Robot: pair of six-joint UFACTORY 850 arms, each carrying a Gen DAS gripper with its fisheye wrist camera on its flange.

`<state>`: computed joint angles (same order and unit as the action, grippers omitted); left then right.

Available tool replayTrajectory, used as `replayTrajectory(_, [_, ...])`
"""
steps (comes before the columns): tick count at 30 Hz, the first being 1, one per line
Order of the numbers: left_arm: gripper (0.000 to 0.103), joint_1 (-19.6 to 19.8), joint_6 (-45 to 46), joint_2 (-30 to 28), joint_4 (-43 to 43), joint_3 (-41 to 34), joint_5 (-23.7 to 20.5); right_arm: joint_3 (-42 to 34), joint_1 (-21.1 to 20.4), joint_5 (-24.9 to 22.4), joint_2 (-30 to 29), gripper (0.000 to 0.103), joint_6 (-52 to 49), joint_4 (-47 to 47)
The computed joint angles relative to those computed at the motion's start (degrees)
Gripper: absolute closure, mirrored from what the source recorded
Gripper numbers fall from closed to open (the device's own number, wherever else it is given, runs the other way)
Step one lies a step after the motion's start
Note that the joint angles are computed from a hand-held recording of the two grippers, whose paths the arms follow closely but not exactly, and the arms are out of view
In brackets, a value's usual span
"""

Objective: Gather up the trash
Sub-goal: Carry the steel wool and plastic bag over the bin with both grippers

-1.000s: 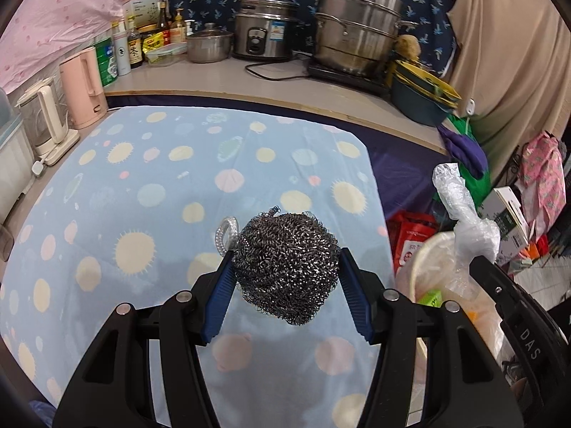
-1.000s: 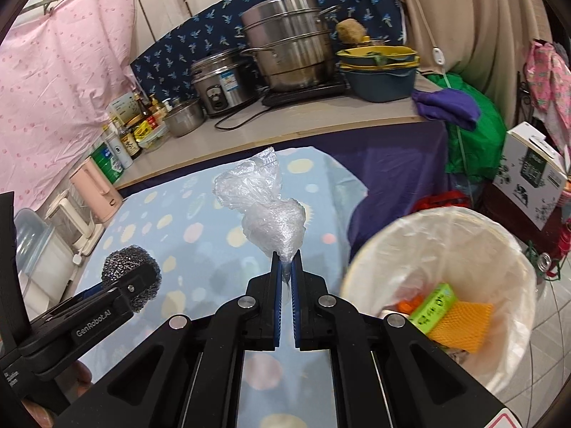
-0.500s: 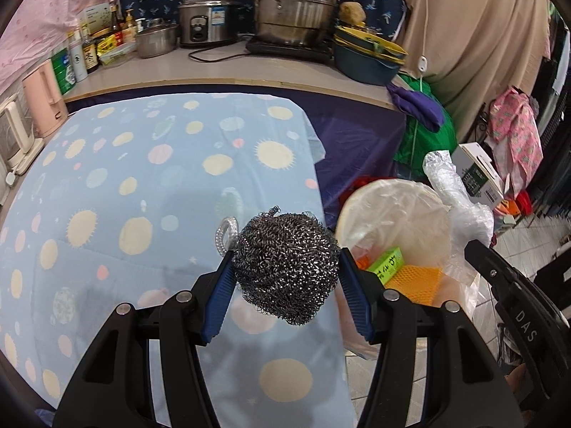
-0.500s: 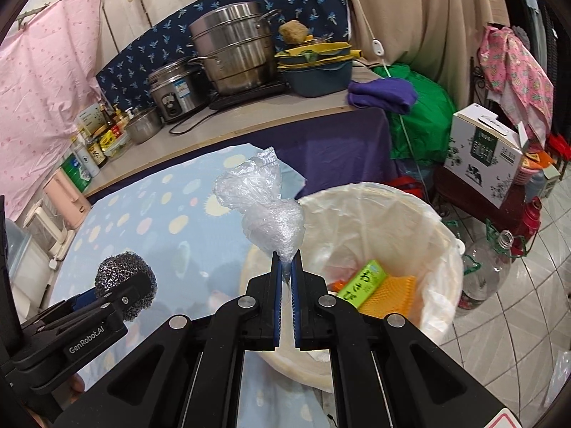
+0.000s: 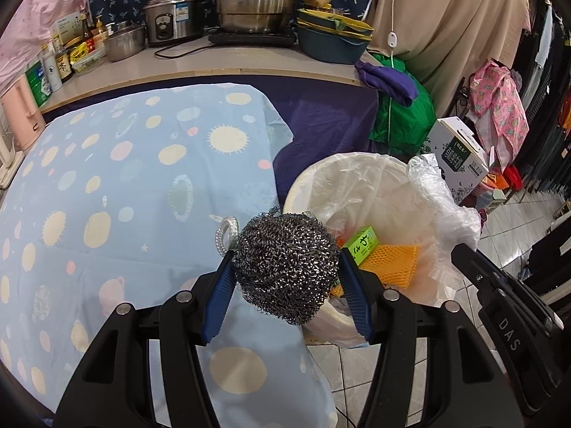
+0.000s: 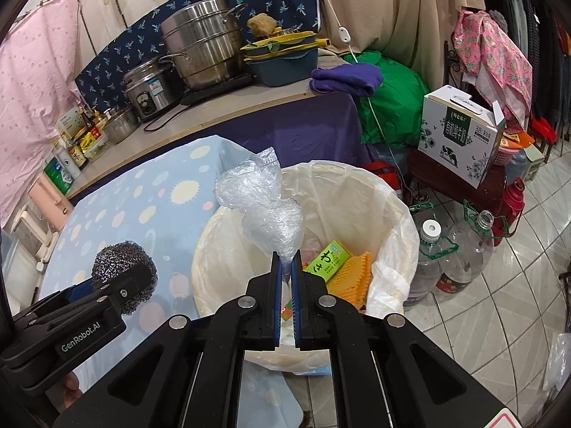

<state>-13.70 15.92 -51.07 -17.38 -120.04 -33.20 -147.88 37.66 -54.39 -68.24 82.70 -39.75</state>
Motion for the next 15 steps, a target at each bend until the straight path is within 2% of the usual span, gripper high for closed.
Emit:
replayTrajectory(6, [0.049,-0.8,0.1,-0.2,0.4,-0.1,-0.3,7.9,-0.3,2.6,4.3,0.098,3.3,-1.1])
replayTrajectory(15, [0.049,-1.9,-0.1,-0.9,1.3,-0.8,-0.9,13.0,-0.7,4.4,6.9,0.098,5.7,-1.4])
